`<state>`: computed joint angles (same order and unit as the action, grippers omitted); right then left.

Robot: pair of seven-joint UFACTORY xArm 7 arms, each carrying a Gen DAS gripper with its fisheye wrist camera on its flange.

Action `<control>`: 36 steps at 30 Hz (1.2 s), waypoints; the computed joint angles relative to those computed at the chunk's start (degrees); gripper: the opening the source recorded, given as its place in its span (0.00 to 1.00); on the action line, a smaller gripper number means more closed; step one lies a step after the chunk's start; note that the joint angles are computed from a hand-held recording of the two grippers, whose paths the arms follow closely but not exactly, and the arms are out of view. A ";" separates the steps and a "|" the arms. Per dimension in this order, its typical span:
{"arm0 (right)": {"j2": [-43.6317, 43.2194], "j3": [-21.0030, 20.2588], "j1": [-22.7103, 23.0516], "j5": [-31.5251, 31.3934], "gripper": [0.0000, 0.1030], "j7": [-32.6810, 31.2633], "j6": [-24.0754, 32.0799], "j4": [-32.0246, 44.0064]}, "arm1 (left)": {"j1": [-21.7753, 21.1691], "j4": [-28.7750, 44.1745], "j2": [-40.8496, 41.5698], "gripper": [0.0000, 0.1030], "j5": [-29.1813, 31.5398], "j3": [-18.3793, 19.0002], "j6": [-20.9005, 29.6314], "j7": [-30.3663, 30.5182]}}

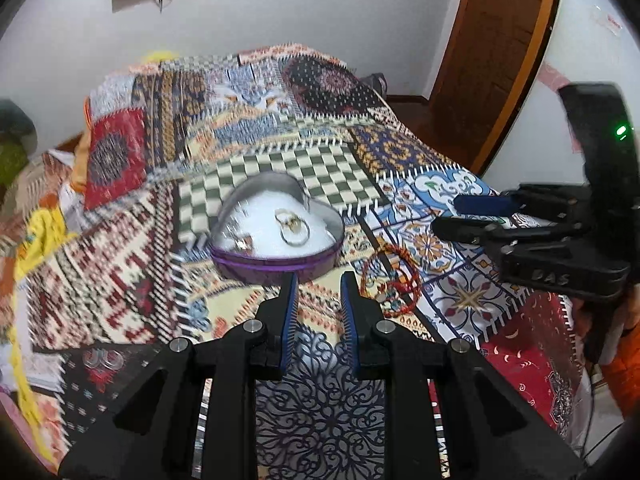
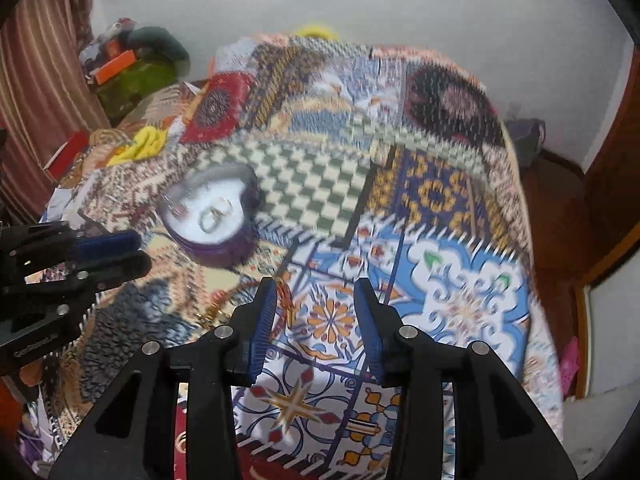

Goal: Organize jewelry

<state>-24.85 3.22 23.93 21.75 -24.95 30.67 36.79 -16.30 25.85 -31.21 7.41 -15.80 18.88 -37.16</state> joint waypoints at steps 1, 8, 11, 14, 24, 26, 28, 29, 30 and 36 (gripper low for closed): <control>0.88 -0.14 0.13 0.22 0.35 -0.04 0.35 0.07 | -1.03 -0.39 0.35 0.20 -1.07 1.04 -0.49 0.47; 5.78 2.02 -0.15 -1.69 0.35 -0.09 -0.39 1.00 | -1.74 -1.55 2.16 0.20 -2.85 1.23 -0.81 0.35; 6.88 3.19 -0.55 -3.87 0.35 0.49 -1.96 1.16 | -0.93 -1.98 1.52 0.20 -1.73 0.38 -0.42 -0.29; 7.09 2.71 0.12 -3.42 0.35 -0.69 -3.11 0.91 | -1.13 -2.48 0.96 0.20 -1.65 0.71 -0.43 -0.38; 6.59 3.18 1.39 -3.53 0.07 -2.46 -4.88 -0.34 | -1.76 -3.00 -0.23 0.20 -2.00 0.31 0.80 -1.83; 6.11 3.07 1.99 -3.26 0.07 -2.71 -5.04 -0.65 | -1.86 -2.96 -0.65 0.20 -1.87 0.03 1.36 -2.19; 4.48 2.01 3.29 -1.08 0.07 -4.00 -4.18 -1.21 | -1.98 -3.01 -1.29 0.20 -1.73 -0.24 1.97 -2.60; 3.60 1.87 3.54 -0.55 0.07 -4.24 -4.51 -1.70 | -2.00 -2.95 -1.47 0.20 -1.65 -0.36 2.25 -2.82; 2.41 1.64 3.89 0.07 0.07 -4.50 -4.89 -2.35 | -2.11 -2.91 -1.81 0.20 -1.62 -0.46 2.71 -3.03; -3.95 -0.64 5.62 2.80 0.07 -5.42 -3.98 -3.96 | -2.15 -1.87 -1.60 0.20 -0.78 -0.91 4.19 -3.38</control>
